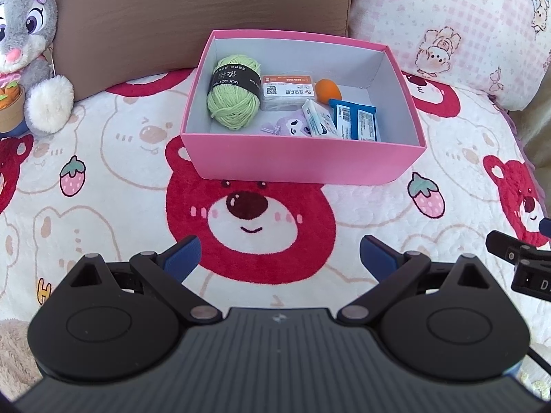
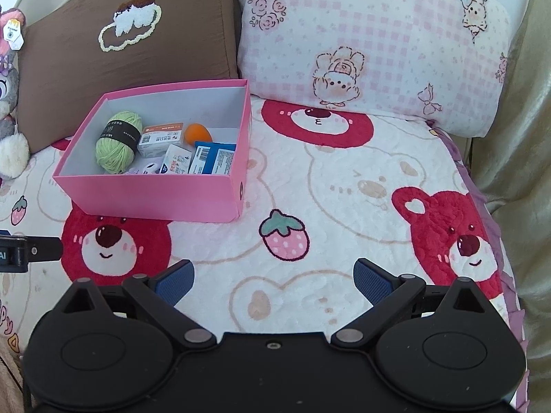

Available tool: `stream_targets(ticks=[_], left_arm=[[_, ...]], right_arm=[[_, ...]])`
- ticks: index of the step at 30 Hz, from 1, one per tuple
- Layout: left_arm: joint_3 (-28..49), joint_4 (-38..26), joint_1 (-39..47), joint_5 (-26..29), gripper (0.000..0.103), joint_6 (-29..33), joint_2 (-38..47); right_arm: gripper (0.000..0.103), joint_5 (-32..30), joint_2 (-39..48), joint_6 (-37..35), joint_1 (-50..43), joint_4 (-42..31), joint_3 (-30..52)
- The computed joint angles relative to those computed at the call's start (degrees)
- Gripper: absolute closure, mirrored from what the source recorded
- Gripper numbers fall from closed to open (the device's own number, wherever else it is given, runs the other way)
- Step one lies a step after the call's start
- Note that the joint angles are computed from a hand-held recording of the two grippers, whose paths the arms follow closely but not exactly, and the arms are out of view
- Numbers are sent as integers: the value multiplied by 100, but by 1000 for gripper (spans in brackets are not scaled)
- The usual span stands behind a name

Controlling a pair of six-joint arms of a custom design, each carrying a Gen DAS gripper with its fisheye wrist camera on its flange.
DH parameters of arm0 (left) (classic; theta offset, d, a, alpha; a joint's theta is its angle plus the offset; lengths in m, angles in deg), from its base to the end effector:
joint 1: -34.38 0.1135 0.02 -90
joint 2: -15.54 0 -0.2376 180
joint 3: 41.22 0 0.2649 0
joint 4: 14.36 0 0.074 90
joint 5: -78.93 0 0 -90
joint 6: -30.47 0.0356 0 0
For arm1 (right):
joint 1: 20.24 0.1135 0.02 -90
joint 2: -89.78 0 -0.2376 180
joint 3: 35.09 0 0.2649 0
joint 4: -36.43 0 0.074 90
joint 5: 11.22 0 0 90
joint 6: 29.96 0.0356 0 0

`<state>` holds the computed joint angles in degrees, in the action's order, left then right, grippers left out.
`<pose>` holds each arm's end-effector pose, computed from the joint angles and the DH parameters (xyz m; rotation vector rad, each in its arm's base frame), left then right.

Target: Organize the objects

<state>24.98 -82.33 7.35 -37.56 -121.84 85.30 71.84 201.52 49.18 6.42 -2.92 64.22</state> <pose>0.2172 -0.0930 0.2196 -0.8790 2.4373 0.1374 0.3862 0.1987 0.1913 -0.8483 2.3353 0.2675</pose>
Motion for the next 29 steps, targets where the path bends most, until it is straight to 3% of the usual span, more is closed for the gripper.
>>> stream_targets(ticks=[29], left_arm=[[2, -36, 3, 4, 3, 48, 19]], right_arm=[[3, 79, -78, -112, -10, 14, -81]])
